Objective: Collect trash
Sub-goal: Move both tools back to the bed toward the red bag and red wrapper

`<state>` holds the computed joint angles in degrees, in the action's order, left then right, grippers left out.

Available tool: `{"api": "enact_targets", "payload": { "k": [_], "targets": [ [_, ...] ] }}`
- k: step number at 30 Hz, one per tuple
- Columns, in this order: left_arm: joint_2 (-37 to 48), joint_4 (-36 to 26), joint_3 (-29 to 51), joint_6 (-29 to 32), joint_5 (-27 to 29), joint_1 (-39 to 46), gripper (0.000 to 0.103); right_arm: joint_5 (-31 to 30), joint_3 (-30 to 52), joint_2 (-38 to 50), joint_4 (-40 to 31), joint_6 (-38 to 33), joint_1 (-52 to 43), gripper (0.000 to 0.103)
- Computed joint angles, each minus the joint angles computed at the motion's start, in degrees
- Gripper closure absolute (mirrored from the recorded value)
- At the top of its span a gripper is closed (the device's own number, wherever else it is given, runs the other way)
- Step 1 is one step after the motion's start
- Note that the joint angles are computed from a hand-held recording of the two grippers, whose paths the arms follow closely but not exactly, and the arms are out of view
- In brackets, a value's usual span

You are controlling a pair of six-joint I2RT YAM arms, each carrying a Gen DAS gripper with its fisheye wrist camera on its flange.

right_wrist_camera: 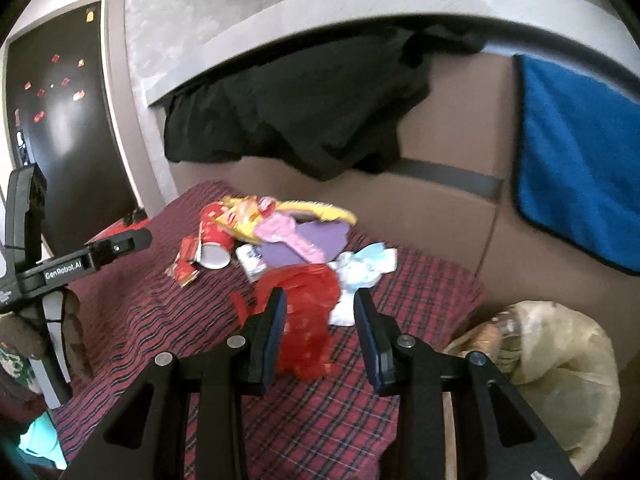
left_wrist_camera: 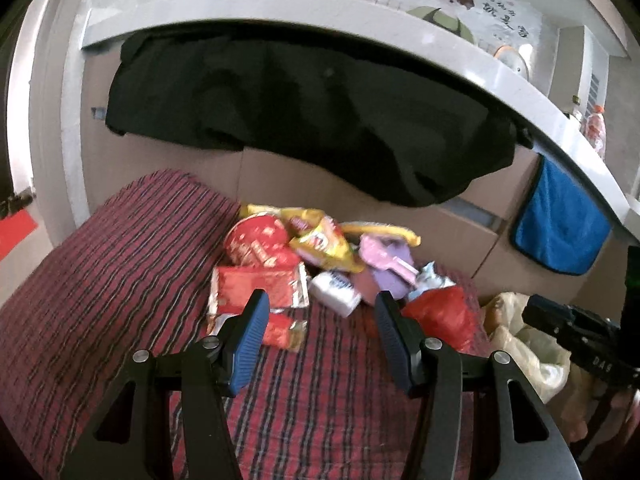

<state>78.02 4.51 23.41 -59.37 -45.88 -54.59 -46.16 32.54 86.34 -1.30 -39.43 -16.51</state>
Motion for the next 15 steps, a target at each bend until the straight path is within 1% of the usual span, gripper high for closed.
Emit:
{"api": "enact_targets", "payload": {
  "k": [5, 7, 10, 13, 15],
  "targets": [
    [0.7, 2.7, -3.0, -1.4, 1.9, 2.4, 0.048, 2.5, 0.1, 2.7, 3.1, 2.0, 2.2, 0.07],
    [1.1, 4.9, -4.4, -0.7, 3.3, 3.7, 0.048, 3.1, -0.2, 3.7, 5.0, 3.1, 2.4, 0.07],
    [1.3, 9.3, -6.1, 2.0, 5.8, 6.1, 0.048, 3.6, 0.2, 5.2, 5.7, 3.6, 2.5, 0.07],
    [0.6, 15.5, -8.9, 5.7, 10.8, 11.3, 0.048, 3.8, 0.8, 6.9, 5.4, 3.5, 2.9, 0.07],
    [1.1, 20.7, -11.1, 8.4, 15.8, 16.4, 0.048, 4.5, 0.6, 7.7, 6.1, 3.2, 3.4, 0.07]
  ]
}}
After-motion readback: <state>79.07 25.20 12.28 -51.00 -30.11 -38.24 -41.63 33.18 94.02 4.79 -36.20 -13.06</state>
